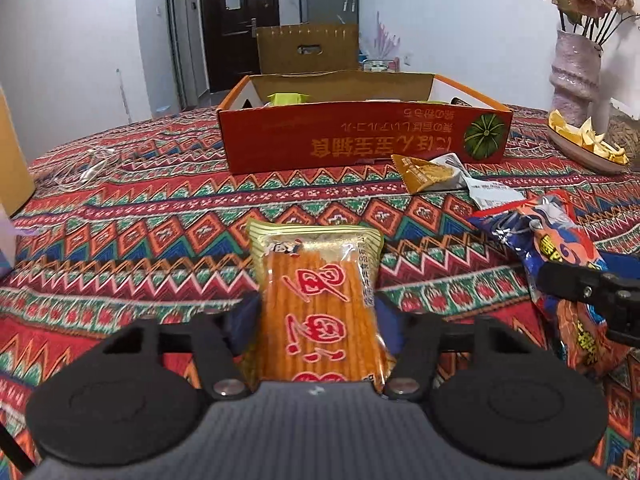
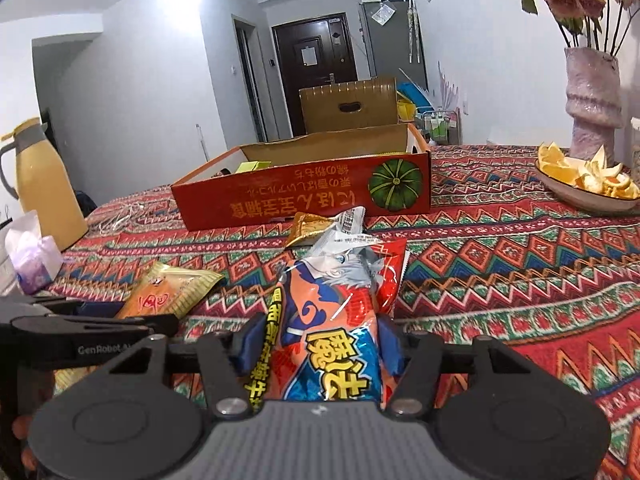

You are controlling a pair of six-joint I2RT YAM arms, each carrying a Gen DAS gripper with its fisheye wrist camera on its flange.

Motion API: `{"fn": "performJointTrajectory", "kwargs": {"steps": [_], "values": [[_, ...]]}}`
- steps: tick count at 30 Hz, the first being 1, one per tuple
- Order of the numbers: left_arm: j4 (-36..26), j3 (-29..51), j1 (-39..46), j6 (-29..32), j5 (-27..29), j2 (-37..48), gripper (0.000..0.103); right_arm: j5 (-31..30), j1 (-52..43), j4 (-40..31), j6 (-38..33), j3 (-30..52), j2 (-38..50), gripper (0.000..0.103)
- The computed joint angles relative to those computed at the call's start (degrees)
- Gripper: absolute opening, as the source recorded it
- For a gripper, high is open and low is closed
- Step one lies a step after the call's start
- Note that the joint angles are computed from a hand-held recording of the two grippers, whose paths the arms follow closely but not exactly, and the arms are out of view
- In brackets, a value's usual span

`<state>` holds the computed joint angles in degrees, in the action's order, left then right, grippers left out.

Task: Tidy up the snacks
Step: 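Grasp the orange stick snack with the left gripper while the right grasps the blue-red chip bag, then lower both packets into the cardboard box and open both grippers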

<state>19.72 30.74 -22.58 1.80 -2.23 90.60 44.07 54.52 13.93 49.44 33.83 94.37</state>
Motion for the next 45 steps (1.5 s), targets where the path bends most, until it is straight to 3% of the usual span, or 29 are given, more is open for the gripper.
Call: {"fn": "performJointTrajectory", "kwargs": {"steps": [3,8,15,21,25,27,30,32,35,38,41,45], "values": [[-2.8,-3.1,0.8,-3.2,2.7,-5.6,0.045,1.3,3.0,-3.5,3.1,-0.8,-1.9,0.057],[-10.8,-10.5,4.2,-6.3,8.9,-19.7,0.044,5.8,11.1,-13.8,10.7,-1.2,-4.8,0.057],[-30.3,-17.5,9.3,-4.3,14.7,-47.2,0.044,10.4,24.0,-35.1,28.8,2.5,-6.0,0.057],[-38.3,-17.3,9.9,-3.8,15.6,-58.0,0.044,12.4,27.4,-41.1,33.3,5.1,-5.4,0.057],[-40.0,-16.7,10.5,-3.0,17.1,-60.3,0.044,13.0,27.8,-42.2,33.3,5.6,-5.7,0.056],[-39.1,-15.3,11.1,-2.2,18.0,-58.7,0.044,13.3,27.4,-43.1,32.4,5.9,-6.3,0.056],[-36.4,-11.3,14.4,-1.0,22.8,-52.9,0.044,13.8,25.2,-39.9,25.7,4.0,-11.0,0.057],[-33.6,-6.8,16.3,-0.6,26.4,-46.3,0.044,13.5,22.1,-35.2,16.9,1.7,-16.3,0.056],[-27.3,0.1,15.4,-0.2,27.0,-36.5,0.044,9.8,14.3,-27.2,0.6,-0.9,-24.3,0.056],[-22.5,9.1,13.4,-0.7,26.7,-24.8,0.044,2.7,3.6,-19.9,-15.0,-0.7,-28.3,0.057],[-23.1,22.6,11.9,-2.7,27.6,-10.4,0.044,-7.5,-8.5,-13.9,-26.0,2.7,-26.9,0.057],[-28.5,45.3,9.3,-5.9,27.0,9.6,0.044,-24.5,-25.0,-9.1,-31.9,12.3,-16.5,0.057]]}}
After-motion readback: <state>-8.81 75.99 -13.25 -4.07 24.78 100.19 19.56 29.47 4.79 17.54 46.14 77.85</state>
